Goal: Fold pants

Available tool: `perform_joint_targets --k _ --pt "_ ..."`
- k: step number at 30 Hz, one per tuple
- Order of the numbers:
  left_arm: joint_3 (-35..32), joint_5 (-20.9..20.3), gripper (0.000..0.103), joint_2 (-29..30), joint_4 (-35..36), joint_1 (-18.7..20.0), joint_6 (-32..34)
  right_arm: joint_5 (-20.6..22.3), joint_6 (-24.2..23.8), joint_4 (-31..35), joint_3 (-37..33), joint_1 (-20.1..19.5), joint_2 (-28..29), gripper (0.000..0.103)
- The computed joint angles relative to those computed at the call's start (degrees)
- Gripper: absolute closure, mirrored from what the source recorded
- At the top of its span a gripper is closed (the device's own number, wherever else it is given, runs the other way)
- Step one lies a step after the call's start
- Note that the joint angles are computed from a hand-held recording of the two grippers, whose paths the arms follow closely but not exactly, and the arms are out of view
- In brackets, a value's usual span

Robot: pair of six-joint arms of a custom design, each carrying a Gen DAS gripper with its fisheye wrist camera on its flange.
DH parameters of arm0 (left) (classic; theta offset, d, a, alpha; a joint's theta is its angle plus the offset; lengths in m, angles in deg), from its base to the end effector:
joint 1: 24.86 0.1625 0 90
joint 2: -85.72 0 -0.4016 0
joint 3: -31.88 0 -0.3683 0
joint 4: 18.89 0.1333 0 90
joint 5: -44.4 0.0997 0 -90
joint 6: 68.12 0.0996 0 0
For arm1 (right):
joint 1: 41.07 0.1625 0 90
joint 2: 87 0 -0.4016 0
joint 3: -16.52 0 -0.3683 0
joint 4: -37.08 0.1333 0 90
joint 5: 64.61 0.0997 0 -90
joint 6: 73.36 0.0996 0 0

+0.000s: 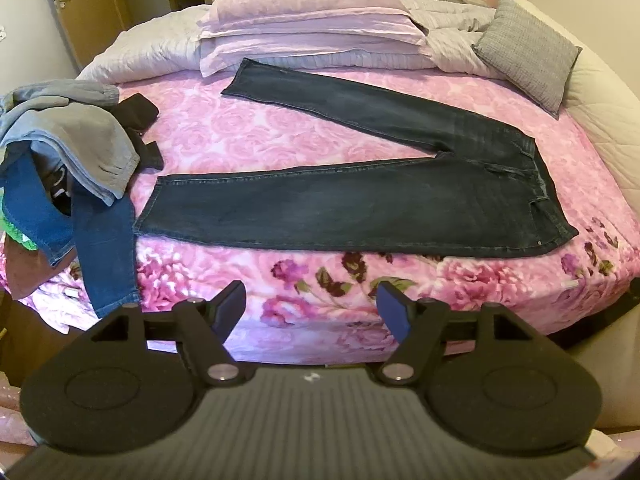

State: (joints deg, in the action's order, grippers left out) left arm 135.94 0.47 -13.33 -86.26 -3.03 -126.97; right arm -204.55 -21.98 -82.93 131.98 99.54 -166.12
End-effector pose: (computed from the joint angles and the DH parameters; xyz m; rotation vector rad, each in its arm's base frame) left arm -0.2579 -0.3242 0.4195 0.4260 2.2697 -0.6221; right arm 0.3952 -0.2507 0.2639 0.0456 -2.3981 0.7842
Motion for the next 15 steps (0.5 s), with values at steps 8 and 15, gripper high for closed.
perform_joint_targets --k 8,15 --pt "-0.55 -0.84 0.034 -0.33 3.37 -1.4 -3.11 0.98 -0.42 -0.25 0.26 -0.05 0.35 0.047" --pt "-0.94 -0.86 0.034 -0.13 5.15 -2.1 -5.15 1.65 -0.78 -1.13 0.67 -0.2 0.35 0.047"
